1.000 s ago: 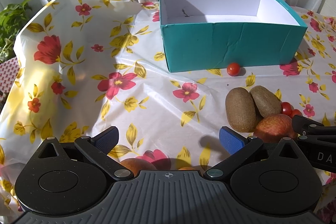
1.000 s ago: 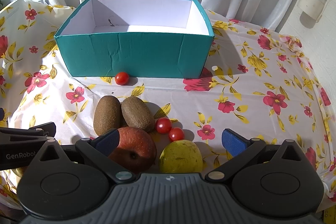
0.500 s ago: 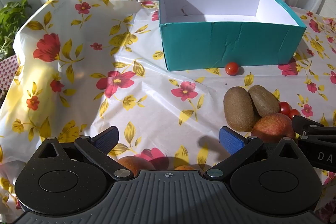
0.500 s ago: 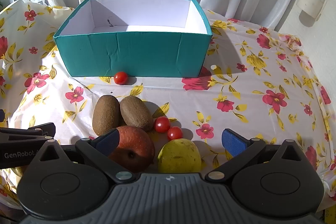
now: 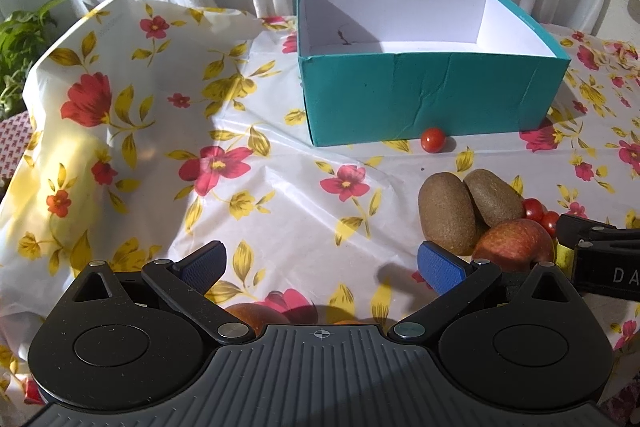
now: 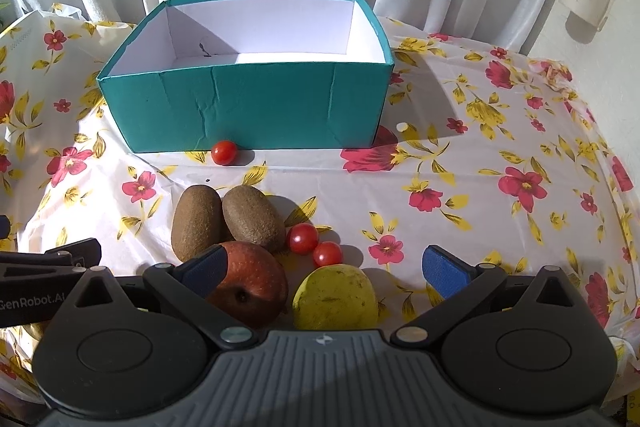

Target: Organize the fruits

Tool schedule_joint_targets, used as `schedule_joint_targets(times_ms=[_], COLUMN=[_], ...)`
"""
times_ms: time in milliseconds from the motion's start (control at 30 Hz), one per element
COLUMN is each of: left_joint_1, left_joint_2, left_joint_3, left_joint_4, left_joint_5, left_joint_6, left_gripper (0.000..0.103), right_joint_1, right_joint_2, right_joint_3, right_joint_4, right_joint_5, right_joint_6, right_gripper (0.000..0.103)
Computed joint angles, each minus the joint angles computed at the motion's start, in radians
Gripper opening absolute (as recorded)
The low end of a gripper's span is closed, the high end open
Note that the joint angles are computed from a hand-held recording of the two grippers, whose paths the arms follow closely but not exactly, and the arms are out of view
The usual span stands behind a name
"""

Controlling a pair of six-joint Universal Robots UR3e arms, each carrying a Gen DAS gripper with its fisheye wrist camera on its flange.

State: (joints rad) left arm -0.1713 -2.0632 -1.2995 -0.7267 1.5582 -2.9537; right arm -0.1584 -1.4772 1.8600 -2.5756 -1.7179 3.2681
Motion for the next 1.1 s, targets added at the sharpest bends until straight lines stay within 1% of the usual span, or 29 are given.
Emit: schedule_joint_targets(times_ms=[67, 133, 167, 233, 267, 333, 433, 500, 667, 867, 933, 967, 1000, 1100], left_joint_1=[0.017, 0.04, 0.06, 0.089, 0.098, 0.129, 0.169, 0.168, 0.182, 0.202, 0.216, 0.221, 0.225, 0.242], left_joint_2=[0.035, 0.069, 0.089, 0.114, 0.123, 0.158, 0.188, 0.197, 0.202, 0.2, 0.196, 0.189, 0.18, 0.163], left_joint_3=[-0.082, -0.155, -0.192, -0.237, -0.261, -0.364, -0.444, -0.487, -0.502, -0.502, -0.489, -0.473, -0.454, -0.428], left_joint_4=[0.089, 0.151, 0.165, 0.156, 0.162, 0.236, 0.266, 0.325, 0.336, 0.337, 0.313, 0.287, 0.259, 0.207], left_joint_5=[-0.026, -0.066, -0.103, -0.142, -0.146, -0.184, -0.258, -0.247, -0.25, -0.234, -0.236, -0.232, -0.227, -0.226], left_joint_6=[0.039, 0.078, 0.102, 0.133, 0.14, 0.158, 0.177, 0.198, 0.186, 0.194, 0.195, 0.184, 0.172, 0.144], left_gripper=[0.103, 0.103, 0.103, 0.103, 0.103, 0.103, 0.103, 0.103, 0.103, 0.102, 0.093, 0.083, 0.08, 0.08], right_joint_1=[-0.014, -0.031, -0.04, -0.051, -0.056, -0.066, -0.076, -0.08, -0.082, -0.086, -0.087, -0.086, -0.085, -0.081], right_joint_2=[-0.007, -0.015, -0.02, -0.025, -0.028, -0.034, -0.044, -0.049, -0.044, -0.019, -0.014, -0.011, -0.008, -0.002], right_joint_3=[0.014, 0.028, 0.035, 0.046, 0.052, 0.068, 0.094, 0.112, 0.131, 0.116, 0.11, 0.108, 0.105, 0.095], right_joint_4=[-0.01, -0.019, -0.025, -0.038, -0.046, -0.068, -0.11, -0.14, -0.177, -0.159, -0.154, -0.153, -0.151, -0.145], right_joint_5=[0.011, 0.029, 0.039, 0.05, 0.055, 0.07, 0.097, 0.115, 0.144, 0.16, 0.161, 0.16, 0.159, 0.16], right_joint_6=[0.005, 0.01, 0.009, 0.008, 0.006, 0.001, -0.01, -0.027, -0.064, -0.075, -0.076, -0.076, -0.076, -0.082], right_gripper=[0.103, 0.103, 0.103, 0.103, 0.103, 0.103, 0.103, 0.103, 0.103, 0.103, 0.103, 0.103, 0.103, 0.103])
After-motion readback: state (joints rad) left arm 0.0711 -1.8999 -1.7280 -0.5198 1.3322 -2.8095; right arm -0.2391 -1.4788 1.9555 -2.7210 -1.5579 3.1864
